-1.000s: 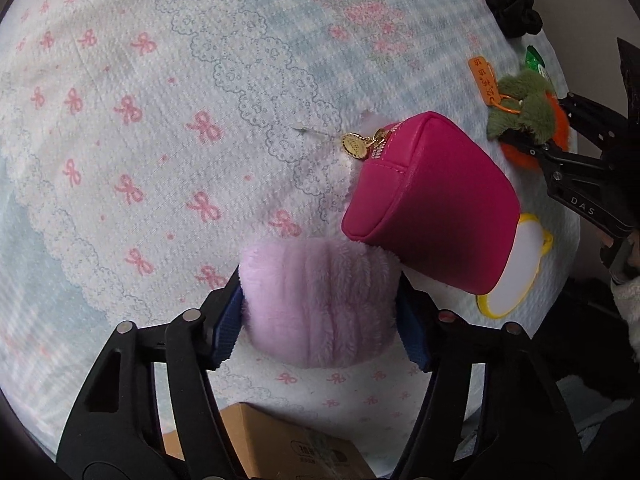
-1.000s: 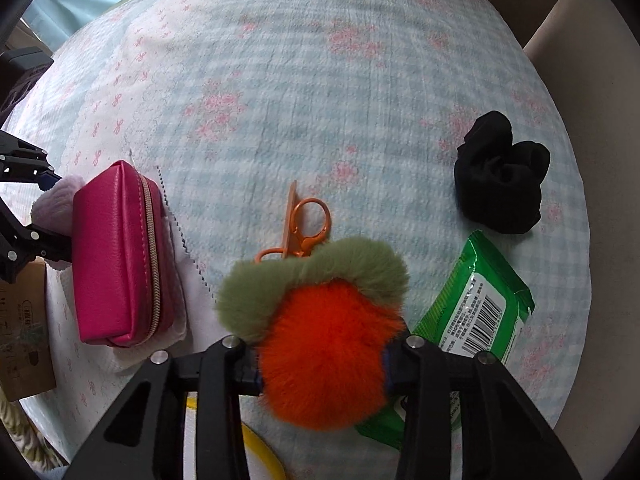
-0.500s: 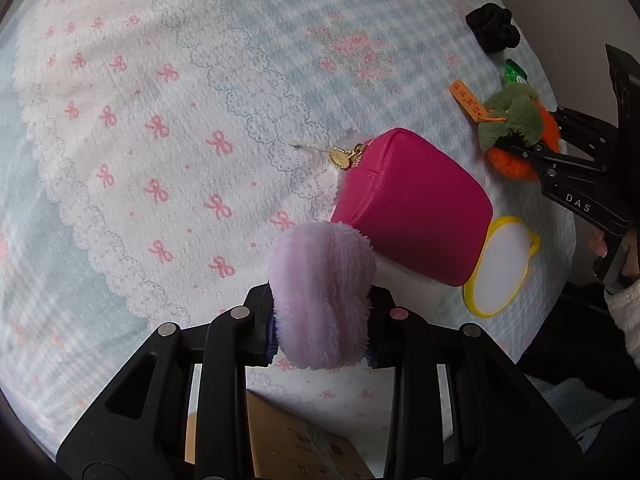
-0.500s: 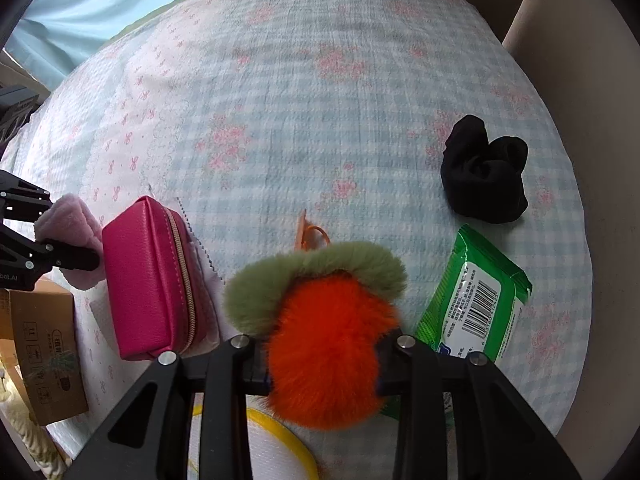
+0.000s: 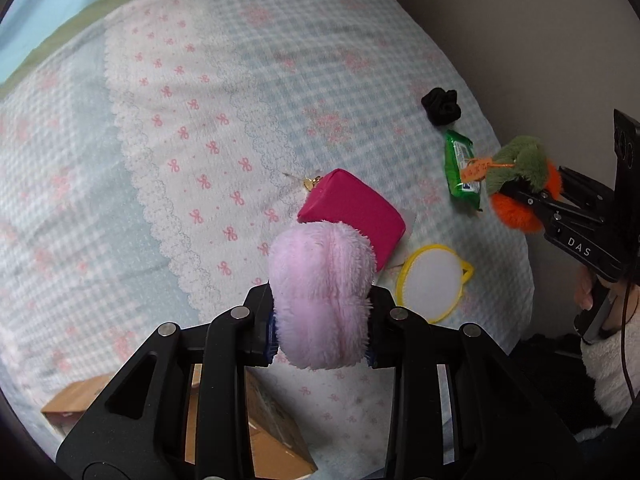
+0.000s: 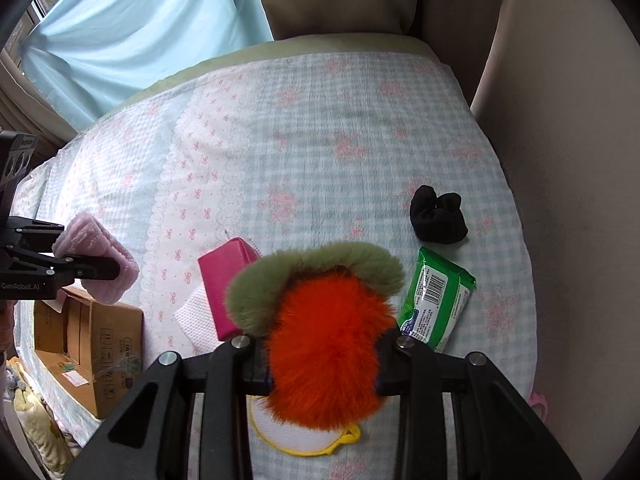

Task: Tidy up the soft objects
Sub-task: 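Carry the pink scrunchie and orange pompom over the cardboard box with both tools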

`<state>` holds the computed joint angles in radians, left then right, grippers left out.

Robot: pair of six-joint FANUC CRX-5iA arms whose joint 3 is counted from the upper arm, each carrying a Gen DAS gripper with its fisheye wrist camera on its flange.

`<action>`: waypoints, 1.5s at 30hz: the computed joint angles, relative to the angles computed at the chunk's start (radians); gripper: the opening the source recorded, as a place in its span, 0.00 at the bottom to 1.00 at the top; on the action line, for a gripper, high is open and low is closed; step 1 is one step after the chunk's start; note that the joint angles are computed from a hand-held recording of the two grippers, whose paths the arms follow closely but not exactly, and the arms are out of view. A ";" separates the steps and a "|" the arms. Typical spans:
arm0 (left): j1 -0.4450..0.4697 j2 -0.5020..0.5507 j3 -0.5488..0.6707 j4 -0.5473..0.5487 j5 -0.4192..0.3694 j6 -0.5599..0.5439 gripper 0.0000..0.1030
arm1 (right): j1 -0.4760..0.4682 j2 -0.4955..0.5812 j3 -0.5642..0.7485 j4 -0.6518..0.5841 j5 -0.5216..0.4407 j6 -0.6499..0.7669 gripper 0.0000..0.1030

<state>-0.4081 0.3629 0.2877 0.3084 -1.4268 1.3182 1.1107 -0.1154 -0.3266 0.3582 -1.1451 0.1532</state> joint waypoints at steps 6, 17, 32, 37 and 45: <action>0.049 -0.252 -0.153 0.026 0.081 0.119 0.27 | 0.112 -0.003 0.137 0.054 -0.135 -0.058 0.29; 0.213 -0.580 -0.313 -0.040 0.040 0.220 0.27 | 0.236 0.211 0.513 0.114 -0.230 0.035 0.29; 0.696 -0.661 -0.480 0.048 -0.153 -0.327 0.27 | 0.264 0.729 1.189 0.022 -0.405 0.010 0.29; 0.737 -0.588 -0.498 -0.019 -0.176 -0.419 0.27 | 0.233 0.865 1.358 -0.097 -0.433 -0.026 0.29; 0.695 -0.475 -0.530 -0.097 -0.150 -0.424 0.27 | 0.187 0.964 1.447 -0.251 -0.445 -0.080 0.29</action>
<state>0.2874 -0.1121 -0.2424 0.2113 -1.5772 0.8941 1.2976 0.8484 1.1207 0.1071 -1.5900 0.0728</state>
